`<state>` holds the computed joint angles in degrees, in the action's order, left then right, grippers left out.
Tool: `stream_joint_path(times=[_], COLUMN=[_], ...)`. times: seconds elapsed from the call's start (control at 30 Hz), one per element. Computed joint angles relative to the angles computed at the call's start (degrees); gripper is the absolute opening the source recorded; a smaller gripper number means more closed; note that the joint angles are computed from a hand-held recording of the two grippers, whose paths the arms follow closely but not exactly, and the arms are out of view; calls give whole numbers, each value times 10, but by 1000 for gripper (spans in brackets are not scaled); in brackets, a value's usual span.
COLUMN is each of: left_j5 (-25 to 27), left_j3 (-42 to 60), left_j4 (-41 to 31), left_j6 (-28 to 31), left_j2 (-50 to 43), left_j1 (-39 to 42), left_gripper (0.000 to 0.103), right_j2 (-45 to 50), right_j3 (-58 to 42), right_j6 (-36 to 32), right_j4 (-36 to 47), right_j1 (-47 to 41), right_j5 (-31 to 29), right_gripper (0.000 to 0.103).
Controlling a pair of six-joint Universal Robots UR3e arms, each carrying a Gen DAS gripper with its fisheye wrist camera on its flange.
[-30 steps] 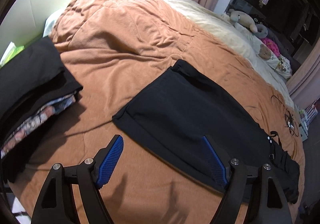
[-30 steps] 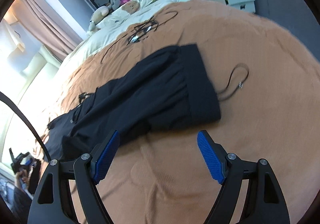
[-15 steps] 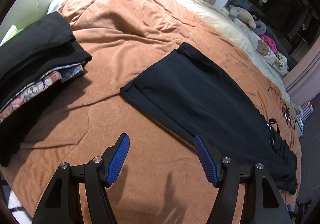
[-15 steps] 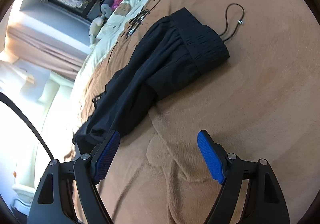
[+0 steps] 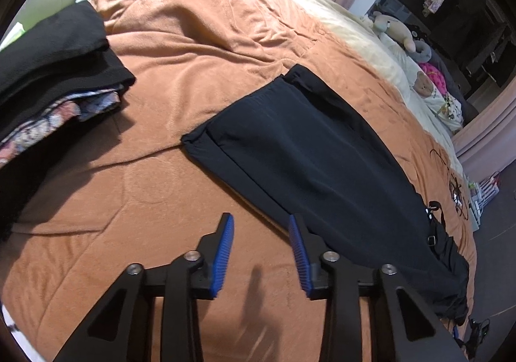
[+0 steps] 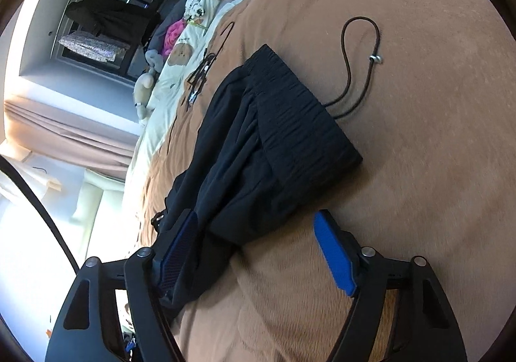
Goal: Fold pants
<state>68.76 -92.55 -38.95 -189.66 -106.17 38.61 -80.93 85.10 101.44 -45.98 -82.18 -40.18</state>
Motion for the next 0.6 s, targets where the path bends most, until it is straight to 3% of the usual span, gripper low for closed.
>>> stream_joint_path(times=[0.1,0.27,0.6], left_j5=[1,6,22], left_j3=[36,104,198], left_j4=[2,-2,-25], left_j6=[-16,-47,-97], left_j2=[-40,-107,-206], left_j1=[-13,-28,-48], left_gripper=[32,32,32], right_j2=[-45,-48,-46], right_j3=[45,53,45], right_j6=[-8,9,-22], right_j4=[-2,-18,14], right_j1=[-1,13,-5], right_j5=[0,10,-9], right_gripper=[68,68,68])
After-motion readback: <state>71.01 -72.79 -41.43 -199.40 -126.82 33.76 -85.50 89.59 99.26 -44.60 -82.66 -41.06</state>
